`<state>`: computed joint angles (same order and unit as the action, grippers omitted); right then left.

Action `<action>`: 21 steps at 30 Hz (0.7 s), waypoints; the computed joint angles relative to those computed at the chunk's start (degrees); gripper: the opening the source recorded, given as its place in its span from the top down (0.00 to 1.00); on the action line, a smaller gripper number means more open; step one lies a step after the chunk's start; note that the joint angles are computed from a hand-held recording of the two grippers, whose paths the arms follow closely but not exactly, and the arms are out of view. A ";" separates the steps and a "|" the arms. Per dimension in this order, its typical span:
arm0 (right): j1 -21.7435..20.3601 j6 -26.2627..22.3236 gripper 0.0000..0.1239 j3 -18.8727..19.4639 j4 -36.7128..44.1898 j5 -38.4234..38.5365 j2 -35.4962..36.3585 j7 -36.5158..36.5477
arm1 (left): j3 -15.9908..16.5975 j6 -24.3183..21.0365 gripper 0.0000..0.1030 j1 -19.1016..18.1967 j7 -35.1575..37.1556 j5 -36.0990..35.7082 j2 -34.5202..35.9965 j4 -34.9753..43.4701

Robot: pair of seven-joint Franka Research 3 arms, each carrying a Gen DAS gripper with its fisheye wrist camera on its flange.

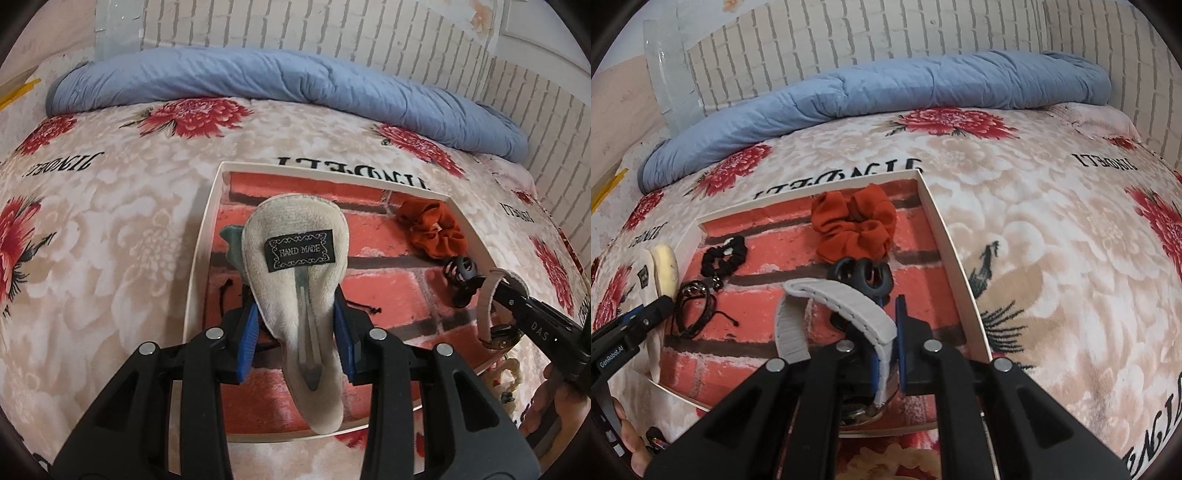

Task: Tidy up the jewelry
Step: 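Carry the felt clip pad with the left tool while the right tool carries the watch band into the tray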

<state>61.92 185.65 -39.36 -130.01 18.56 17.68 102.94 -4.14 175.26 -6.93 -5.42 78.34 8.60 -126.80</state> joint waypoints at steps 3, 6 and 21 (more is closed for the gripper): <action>3.06 -0.85 0.94 -3.45 -0.67 0.33 0.27 1.30 | -0.12 0.22 0.65 0.24 1.98 -2.33 0.21 -0.60; -0.01 -1.51 0.94 -0.81 -0.38 -0.72 0.31 2.41 | -0.01 0.49 0.65 0.05 4.12 -4.48 0.46 -0.80; -0.18 -2.69 0.94 -1.57 2.01 -6.47 3.49 5.39 | 0.25 -0.35 0.64 -1.38 21.00 -21.98 1.09 -2.54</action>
<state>61.74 182.96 -40.93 -128.01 12.09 21.16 108.33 -3.90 174.90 -8.32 15.57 56.36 9.69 -129.34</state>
